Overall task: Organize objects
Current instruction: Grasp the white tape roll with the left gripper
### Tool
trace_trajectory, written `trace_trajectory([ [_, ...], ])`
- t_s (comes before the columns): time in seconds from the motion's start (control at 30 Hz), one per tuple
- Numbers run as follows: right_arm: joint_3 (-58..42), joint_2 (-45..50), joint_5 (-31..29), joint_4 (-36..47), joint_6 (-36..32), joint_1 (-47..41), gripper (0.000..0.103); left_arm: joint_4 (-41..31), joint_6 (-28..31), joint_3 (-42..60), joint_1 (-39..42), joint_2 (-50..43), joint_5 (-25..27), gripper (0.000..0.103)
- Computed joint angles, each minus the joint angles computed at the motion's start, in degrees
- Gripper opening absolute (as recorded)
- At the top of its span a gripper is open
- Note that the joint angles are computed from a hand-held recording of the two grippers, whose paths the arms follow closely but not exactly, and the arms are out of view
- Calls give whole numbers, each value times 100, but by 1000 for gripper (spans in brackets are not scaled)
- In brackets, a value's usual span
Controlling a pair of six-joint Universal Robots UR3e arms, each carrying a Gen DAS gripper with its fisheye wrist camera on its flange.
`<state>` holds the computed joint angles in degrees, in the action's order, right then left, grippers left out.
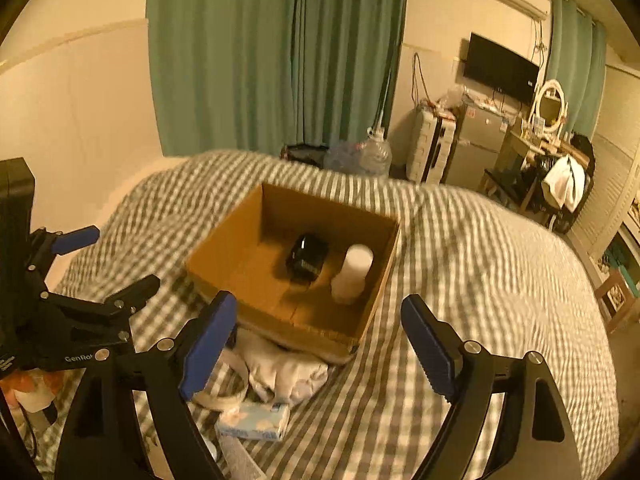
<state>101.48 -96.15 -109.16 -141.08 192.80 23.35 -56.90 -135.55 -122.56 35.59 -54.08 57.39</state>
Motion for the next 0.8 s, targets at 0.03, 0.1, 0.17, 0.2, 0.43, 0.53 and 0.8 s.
trace_trajectory([
  [0.03, 172, 37, 36, -108, 42, 12, 84, 41, 18, -133, -61, -7, 47, 103],
  [0.1, 493, 125, 93, -287, 150, 0, 84, 296, -23, -422, -209, 15, 221, 103],
  [0.17, 710, 207, 212, -370, 221, -77, 84, 477, 32, -734, -308, 51, 337, 103],
  [0.2, 848, 218, 273, -425, 256, -132, 84, 512, 79, -858, -378, 38, 426, 103],
  [0.43, 1560, 439, 351, -1053, 459, -373, 84, -87, 557, -1393, -286, 266, 434, 103],
  [0.53, 1761, 501, 364, -1258, 506, -423, 84, -12, 576, -1487, -404, 117, 501, 103],
  [0.8, 1966, 710, 371, -1474, 608, -461, 84, 642, 374, -1689, -953, -382, 840, 103],
])
